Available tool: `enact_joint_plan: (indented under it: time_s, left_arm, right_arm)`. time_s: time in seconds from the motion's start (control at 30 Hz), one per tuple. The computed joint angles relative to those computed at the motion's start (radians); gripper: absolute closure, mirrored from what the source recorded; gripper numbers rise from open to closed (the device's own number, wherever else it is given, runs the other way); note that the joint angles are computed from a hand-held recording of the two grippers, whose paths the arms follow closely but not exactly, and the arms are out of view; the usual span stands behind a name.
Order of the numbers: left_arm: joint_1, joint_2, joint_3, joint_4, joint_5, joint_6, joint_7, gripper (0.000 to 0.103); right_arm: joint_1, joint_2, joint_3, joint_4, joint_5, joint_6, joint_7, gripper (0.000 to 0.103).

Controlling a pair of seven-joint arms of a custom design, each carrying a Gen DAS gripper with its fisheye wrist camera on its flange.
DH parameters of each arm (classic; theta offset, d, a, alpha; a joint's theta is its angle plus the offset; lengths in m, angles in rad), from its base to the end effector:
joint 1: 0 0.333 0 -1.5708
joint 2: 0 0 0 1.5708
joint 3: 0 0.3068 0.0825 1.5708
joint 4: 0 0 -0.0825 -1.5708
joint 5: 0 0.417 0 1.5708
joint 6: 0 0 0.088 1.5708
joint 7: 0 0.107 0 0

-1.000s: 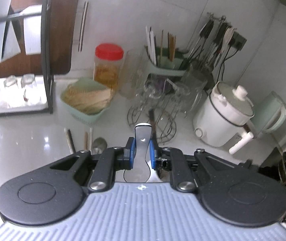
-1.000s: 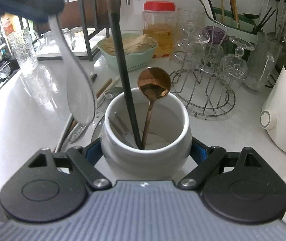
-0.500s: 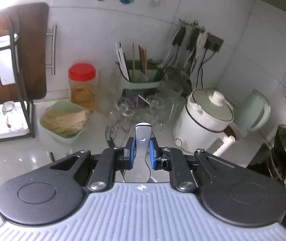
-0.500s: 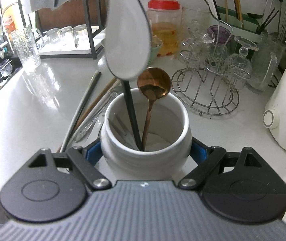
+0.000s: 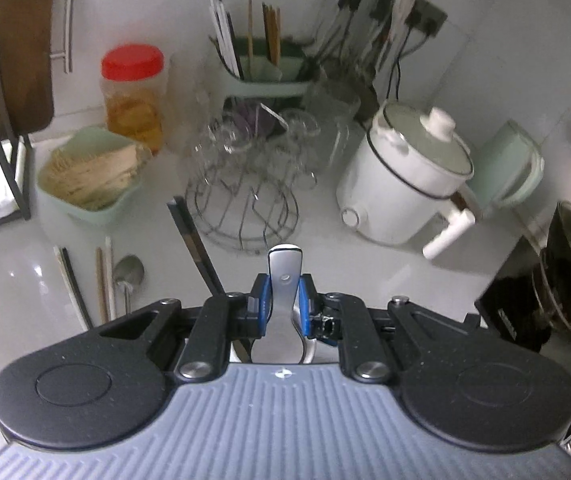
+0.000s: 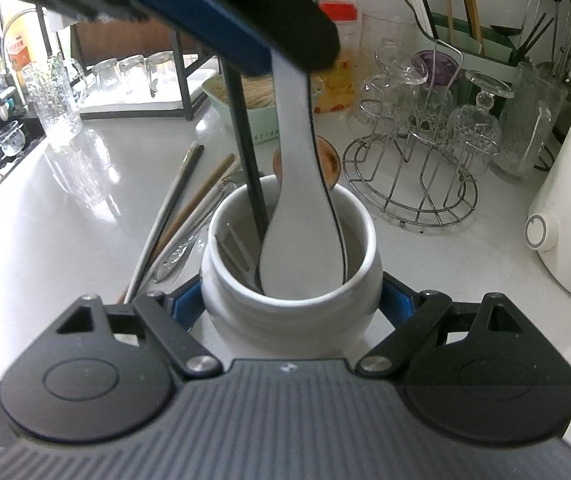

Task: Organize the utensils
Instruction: 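Lower the white ceramic spoon handle-first into the jar with the left gripper, then open the left gripper to release the white spoon into the jar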

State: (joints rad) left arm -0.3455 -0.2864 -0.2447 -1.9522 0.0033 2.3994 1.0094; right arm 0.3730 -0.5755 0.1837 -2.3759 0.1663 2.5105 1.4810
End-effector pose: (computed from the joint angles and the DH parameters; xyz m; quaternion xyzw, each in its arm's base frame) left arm 0.4516 -0.3237 0.6674 -0.6451 0.6760 -0.3394 0.1082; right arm 0.3899 0.2556 0.5921 -0.8201 0.4561 -0.1661 0.3029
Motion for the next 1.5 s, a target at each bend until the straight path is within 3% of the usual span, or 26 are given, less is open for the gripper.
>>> enact_joint_plan:
  time_s: [0.47, 0.77, 0.93, 1.1, 1.5]
  left_arm:
    - [0.001, 0.117, 0.012, 0.171, -0.112, -0.21, 0.157, 0.085]
    - [0.017, 0.15, 0.009, 0.203, -0.166, -0.246, 0.186, 0.086]
    - [0.021, 0.146, 0.006, 0.201, -0.173, -0.234, 0.203, 0.086]
    - [0.026, 0.102, 0.011, 0.153, -0.18, -0.163, 0.186, 0.085]
    - [0.037, -0.06, 0.01, -0.013, -0.057, -0.016, -0.012, 0.085]
  right_arm:
    - [0.003, -0.019, 0.004, -0.019, 0.001, 0.016, 0.01, 0.012]
    - [0.003, -0.02, 0.003, -0.024, 0.005, 0.025, 0.014, 0.012]
    - [0.004, -0.021, 0.002, -0.025, 0.005, 0.026, 0.014, 0.012]
    - [0.004, -0.022, 0.002, -0.027, 0.004, 0.029, 0.014, 0.012]
    - [0.002, -0.017, 0.008, -0.021, -0.005, 0.024, 0.027, 0.012]
